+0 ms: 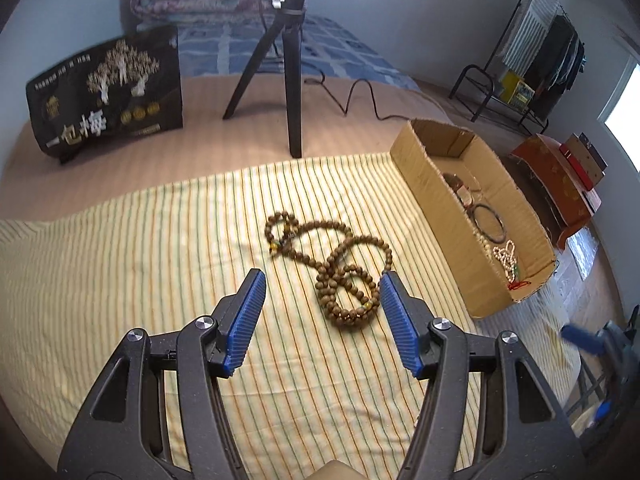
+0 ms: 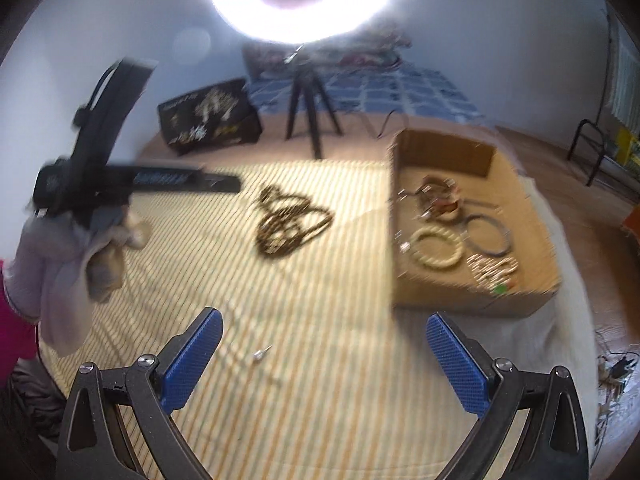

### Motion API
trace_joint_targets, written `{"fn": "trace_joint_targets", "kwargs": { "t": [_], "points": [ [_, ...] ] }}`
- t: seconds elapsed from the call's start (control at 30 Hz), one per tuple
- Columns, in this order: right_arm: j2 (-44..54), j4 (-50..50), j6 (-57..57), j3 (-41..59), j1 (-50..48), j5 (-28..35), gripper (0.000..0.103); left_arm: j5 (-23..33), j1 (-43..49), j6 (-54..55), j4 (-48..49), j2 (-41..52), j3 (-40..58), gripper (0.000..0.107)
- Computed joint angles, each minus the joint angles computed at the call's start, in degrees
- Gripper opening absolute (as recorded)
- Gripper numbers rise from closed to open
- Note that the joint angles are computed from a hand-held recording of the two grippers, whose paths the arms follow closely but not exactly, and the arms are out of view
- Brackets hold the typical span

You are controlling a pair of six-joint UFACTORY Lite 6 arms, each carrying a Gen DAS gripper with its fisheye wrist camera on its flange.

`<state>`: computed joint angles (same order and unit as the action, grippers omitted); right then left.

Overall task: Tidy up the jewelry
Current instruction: 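Move both tools back toward the brown bead necklace and pearl stud, then grasp the brown bead necklace with the left tool while the right tool grasps the pearl stud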

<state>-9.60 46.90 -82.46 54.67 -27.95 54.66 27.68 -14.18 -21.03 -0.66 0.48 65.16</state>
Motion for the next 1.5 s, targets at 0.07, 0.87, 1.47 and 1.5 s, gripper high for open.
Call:
{"fn": "trace_joint_targets", "kwargs": {
  "t": [0.07,0.87,1.47,1.5],
  "points": [
    [-2.1,-0.9,-0.3,-3.5,1.8,-1.6,0.103,0.0,0.0,1.0,-1.4,1.2,0.3,0.061],
    [-5.6,-2.9,-0.5,-18.0,12.5,-13.8,0.068,-0.3,-8.8,-15.8,12.3,19.2,9.8,0.069],
    [-10.7,-6.2,3.0,-22.9,19.6,-19.4,0.039,-1.1,-7.1,-25.5,24.0,24.7,13.7,0.03],
    [-10.8,-6.2,2.8,-22.9,19.5,-18.8,0.036,-1.7,-6.5,-24.2,22.7,24.0,12.9,0.023]
  ]
}}
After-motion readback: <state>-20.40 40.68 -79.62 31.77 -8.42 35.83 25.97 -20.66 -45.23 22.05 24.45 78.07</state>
